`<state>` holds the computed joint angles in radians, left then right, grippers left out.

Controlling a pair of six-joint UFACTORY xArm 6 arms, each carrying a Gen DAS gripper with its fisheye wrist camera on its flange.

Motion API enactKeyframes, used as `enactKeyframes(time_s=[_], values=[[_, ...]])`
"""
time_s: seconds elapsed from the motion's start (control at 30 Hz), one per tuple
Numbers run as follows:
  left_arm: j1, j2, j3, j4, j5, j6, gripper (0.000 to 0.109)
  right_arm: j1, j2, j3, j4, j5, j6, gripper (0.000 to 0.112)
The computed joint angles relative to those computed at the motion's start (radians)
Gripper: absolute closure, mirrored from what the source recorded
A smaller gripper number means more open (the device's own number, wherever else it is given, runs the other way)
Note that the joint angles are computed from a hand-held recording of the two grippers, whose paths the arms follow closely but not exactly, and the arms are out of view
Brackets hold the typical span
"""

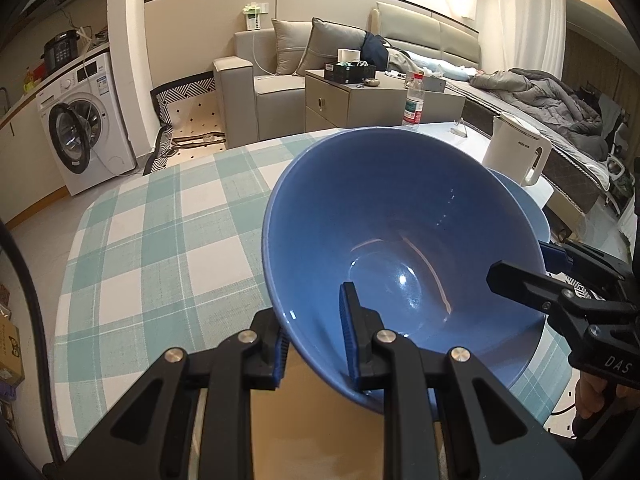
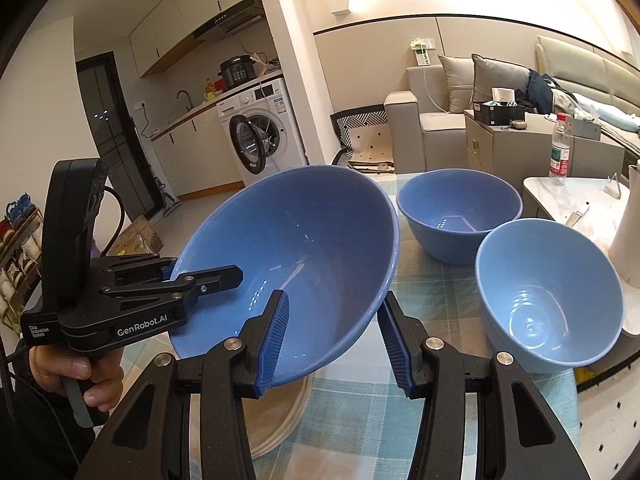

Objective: Organize plates and bowls
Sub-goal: 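Lift the large blue bowl with both grippers and carry it toward the smaller bowls, then lower the large blue bowl into the light blue bowl with both grippers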

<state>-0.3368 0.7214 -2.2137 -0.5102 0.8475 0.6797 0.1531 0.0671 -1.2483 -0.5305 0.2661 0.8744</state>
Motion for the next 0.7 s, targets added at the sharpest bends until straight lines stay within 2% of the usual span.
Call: enactKeyframes(time_s=[0.37,0.7], values=[[0.034,-0.081,0.143,-0.006,-0.062,0.011,0.088,0.044,0.052,-0.043,0.077,-0.006,-0.089,0.064],[0.05,-0.114,0.194,-0.009,-0.094,0.016,0.088,0.061,0.072,-0.051,0.127,-0.016,-0.146,0.064]])
